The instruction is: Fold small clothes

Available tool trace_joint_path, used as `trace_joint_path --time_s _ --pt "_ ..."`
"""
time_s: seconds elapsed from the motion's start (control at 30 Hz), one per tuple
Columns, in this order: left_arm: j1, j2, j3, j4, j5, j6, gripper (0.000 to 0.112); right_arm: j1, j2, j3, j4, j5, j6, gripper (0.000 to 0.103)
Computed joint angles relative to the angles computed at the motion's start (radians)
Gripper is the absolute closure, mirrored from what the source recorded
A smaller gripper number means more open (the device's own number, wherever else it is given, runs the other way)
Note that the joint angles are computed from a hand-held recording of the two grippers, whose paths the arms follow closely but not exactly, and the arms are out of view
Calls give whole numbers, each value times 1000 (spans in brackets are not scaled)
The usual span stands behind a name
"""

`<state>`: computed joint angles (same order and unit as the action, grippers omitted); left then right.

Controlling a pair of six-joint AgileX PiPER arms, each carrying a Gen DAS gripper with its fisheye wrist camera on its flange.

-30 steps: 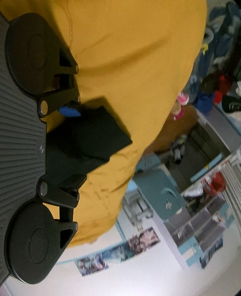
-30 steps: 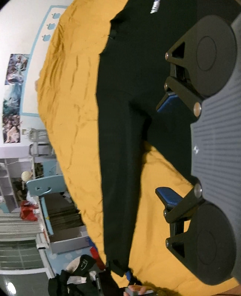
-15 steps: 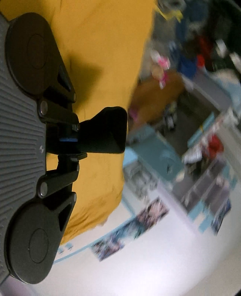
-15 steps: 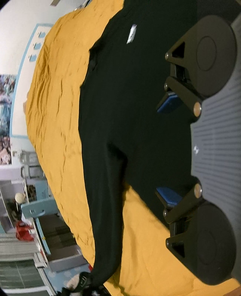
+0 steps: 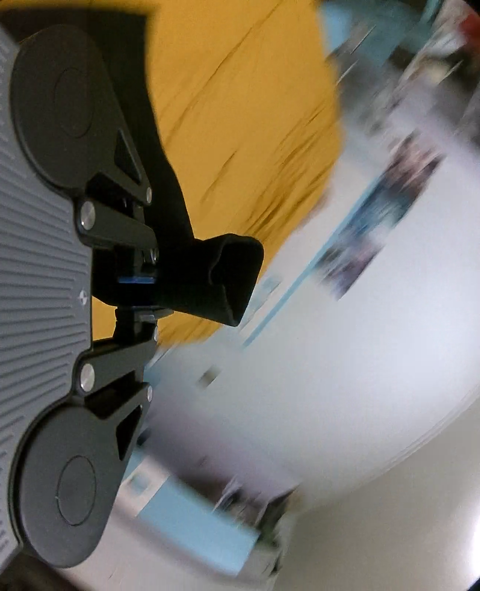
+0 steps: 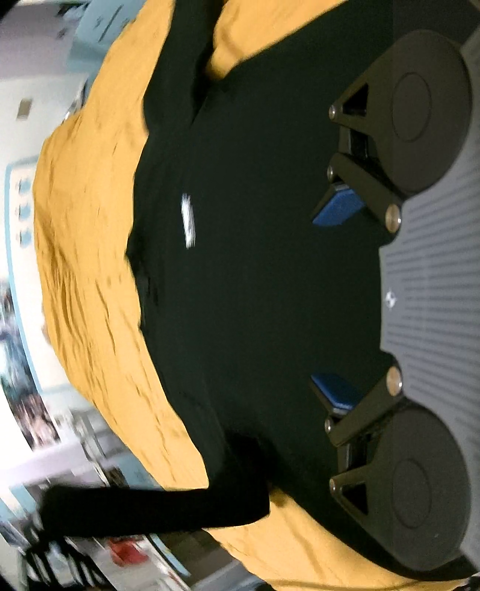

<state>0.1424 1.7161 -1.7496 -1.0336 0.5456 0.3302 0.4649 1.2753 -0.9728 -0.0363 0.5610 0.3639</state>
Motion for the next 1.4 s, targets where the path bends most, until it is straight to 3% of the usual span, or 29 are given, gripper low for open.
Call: trace_joint_path --time_s 0.17,0.23,0.3,0.37,0.5,0.6,0.67,0.8,0.97,1.03,1.13,1.3,1.4 --pt "-234 242 -127 -10 -35 -10 103 -235 -48 63 218 11 -277 20" --pt "-275 389 -266 44 48 -50 102 -319 -56 78 267 23 -356 20" --pt "-305 514 -400 168 152 -197 97 -418 -60 91 340 41 -465 20" --pt "-304 573 -450 179 227 -231 97 -478 -60 96 364 57 -507 20" --pt "-225 414 -204 -25 197 60 94 -592 -63 105 488 60 -655 20" --pt "-102 219 28 -84 197 208 80 -662 -49 83 671 73 -792 21" --pt "-13 112 153 -60 173 235 69 -672 -2 37 758 78 -841 21" --pt "148 -11 354 47 152 187 68 -631 163 -90 838 32 -841 21" --pt "322 19 471 -7 179 170 68 -564 392 -301 677 108 -506 24" --pt "370 56 498 -77 197 203 68 -567 453 -349 721 159 -481 25" --pt "364 130 480 -151 213 193 68 -550 488 -358 742 109 -434 24" --pt "310 196 434 -95 158 55 69 -520 528 -378 742 34 -366 24" --pt "297 196 456 -147 107 65 69 -510 558 -398 756 -5 -364 25"
